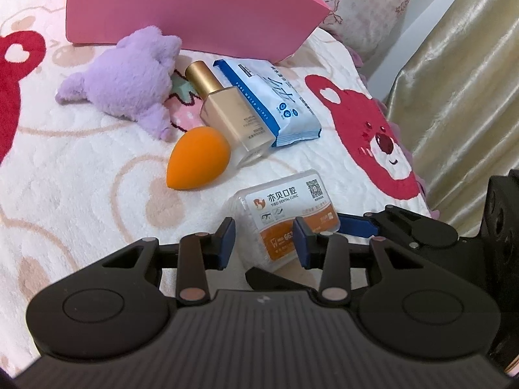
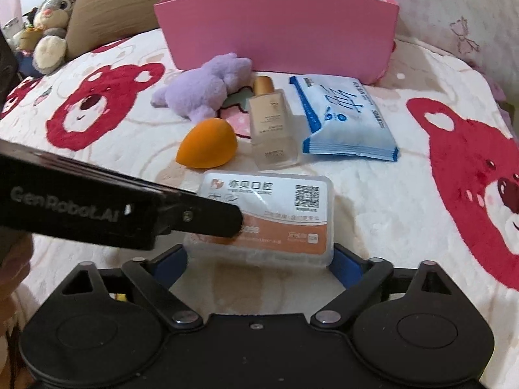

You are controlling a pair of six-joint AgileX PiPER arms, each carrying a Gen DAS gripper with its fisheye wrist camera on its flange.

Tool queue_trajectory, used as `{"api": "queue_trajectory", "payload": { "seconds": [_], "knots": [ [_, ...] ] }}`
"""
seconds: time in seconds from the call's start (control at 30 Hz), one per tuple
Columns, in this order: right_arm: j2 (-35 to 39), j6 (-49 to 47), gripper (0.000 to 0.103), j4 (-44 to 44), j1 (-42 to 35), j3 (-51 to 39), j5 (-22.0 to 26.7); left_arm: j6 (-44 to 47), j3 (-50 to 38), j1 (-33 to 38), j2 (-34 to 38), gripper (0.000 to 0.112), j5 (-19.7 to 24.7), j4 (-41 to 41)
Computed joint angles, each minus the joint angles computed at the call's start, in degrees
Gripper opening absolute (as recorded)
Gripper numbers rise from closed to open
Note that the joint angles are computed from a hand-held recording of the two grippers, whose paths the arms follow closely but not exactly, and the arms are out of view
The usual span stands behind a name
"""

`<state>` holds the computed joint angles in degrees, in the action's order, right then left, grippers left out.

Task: Organize objects
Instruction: 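Close the left tool on the dental-floss box and lift it, then carry the dental-floss box with the left tool over the pink box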

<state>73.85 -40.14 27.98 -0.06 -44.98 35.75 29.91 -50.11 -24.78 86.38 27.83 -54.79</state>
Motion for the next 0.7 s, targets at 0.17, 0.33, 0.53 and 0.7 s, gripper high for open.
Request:
{"api": "queue_trajectory", "payload": {
  "seconds": [0.17,0.33,0.53,0.7],
  "knots": [
    [-2.8,4.5,0.093,-3.1,1.8,1.1,-1.3,1.7,0.5,0.5,-1.4,0.037,0.8,-0.9],
    [-6.6,8.0,0.093,-5.1,2.3,1.1,-0.7,2.6,0.1,0.8,-4.4,0.036,2.5,0.6],
    [-10.5,16.9,0.093,-11.8,6.2,-0.9,1.2,-0.5,-0.7,1.9,-9.4,0.035,5.5,5.5],
    [-12.9,29.7,0.093,-22.0,12.7,-7.2,8.7,-9.5,-2.0,2.7,-15.3,0.037,9.2,11.9]
  ]
}}
